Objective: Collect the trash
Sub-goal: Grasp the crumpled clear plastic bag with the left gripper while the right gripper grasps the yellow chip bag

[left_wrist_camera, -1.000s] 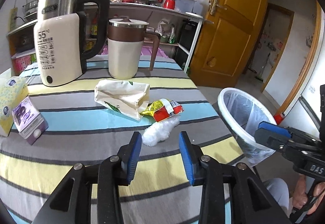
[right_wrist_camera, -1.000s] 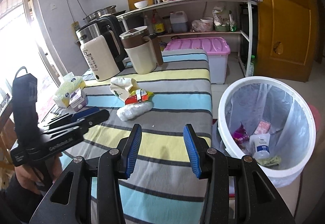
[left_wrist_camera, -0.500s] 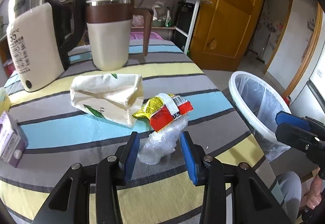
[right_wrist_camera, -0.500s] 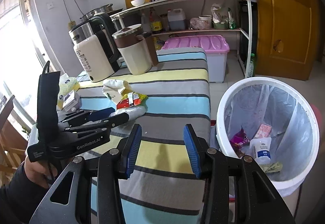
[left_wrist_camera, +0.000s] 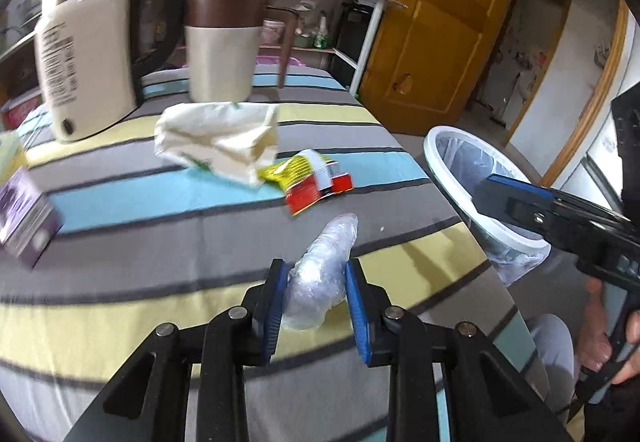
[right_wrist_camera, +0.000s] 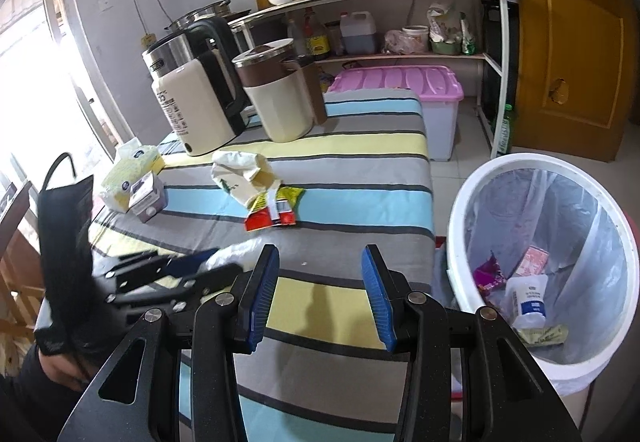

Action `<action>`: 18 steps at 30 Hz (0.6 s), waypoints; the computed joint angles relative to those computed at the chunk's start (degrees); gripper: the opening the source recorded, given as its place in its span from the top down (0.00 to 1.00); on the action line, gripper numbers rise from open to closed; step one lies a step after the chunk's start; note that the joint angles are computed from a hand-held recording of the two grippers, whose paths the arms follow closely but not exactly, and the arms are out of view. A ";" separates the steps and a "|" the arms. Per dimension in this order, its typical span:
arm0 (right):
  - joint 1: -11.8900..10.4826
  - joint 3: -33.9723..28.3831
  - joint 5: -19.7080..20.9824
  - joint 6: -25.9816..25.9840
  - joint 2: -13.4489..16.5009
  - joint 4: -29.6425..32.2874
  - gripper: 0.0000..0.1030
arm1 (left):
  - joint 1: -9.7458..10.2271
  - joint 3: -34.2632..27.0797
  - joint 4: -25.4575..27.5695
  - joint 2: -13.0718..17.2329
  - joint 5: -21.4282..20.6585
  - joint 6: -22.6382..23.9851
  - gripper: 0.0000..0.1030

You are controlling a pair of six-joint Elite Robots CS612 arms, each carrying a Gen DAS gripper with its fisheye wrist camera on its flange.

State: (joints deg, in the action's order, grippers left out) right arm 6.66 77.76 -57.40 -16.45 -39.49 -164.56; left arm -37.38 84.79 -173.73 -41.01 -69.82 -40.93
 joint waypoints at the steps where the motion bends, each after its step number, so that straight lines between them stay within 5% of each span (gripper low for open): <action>1: 0.14 -0.12 -0.06 -0.09 0.06 0.11 0.57 | -0.10 0.96 -0.56 -0.54 0.93 -0.99 0.71; 9: 2.17 -3.35 -1.68 -2.25 1.83 2.66 0.44 | 0.02 4.99 -2.66 -2.84 6.69 -5.77 0.71; 18: 4.54 -9.56 -4.83 -4.97 5.21 7.21 0.44 | 0.62 6.52 -4.58 -3.26 8.27 -7.63 0.71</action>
State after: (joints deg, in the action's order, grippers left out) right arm 11.21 68.19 -62.23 -21.42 -34.28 -157.36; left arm -36.75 91.31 -178.31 -44.27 -61.56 -48.56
